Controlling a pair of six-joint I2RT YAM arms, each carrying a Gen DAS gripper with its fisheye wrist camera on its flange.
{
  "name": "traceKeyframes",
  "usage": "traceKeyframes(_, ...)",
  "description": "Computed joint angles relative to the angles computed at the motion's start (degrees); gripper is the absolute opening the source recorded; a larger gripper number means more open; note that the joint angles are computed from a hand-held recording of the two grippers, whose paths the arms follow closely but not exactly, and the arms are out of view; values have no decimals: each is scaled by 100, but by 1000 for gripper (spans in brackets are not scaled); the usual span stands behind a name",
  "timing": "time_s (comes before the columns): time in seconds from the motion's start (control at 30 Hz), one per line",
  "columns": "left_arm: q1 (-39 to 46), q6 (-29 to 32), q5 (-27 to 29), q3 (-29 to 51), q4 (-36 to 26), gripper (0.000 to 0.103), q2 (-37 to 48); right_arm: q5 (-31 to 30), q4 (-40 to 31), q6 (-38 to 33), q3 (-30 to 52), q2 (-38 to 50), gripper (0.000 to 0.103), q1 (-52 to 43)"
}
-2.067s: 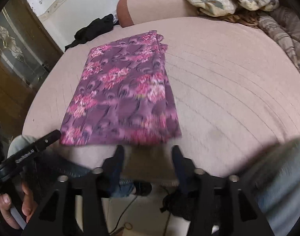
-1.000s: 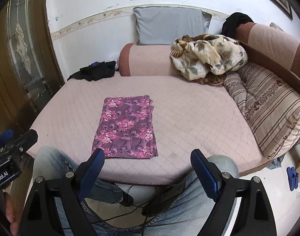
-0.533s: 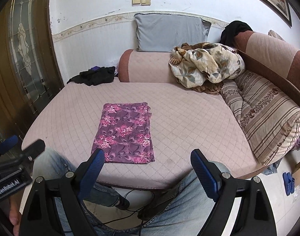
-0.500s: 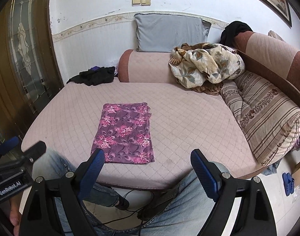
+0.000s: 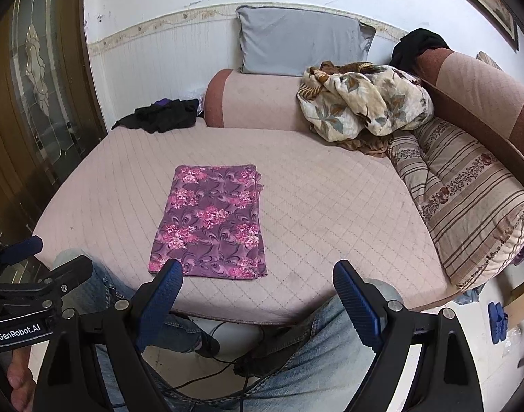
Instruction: Fold small clothes
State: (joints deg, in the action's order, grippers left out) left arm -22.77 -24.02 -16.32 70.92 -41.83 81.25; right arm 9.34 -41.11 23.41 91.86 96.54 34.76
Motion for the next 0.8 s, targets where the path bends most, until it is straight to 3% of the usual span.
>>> traceKeyframes(0.8, 384, 73, 283, 248, 86, 99, 701, -543, -227, -244, 976, 1107, 92, -233)
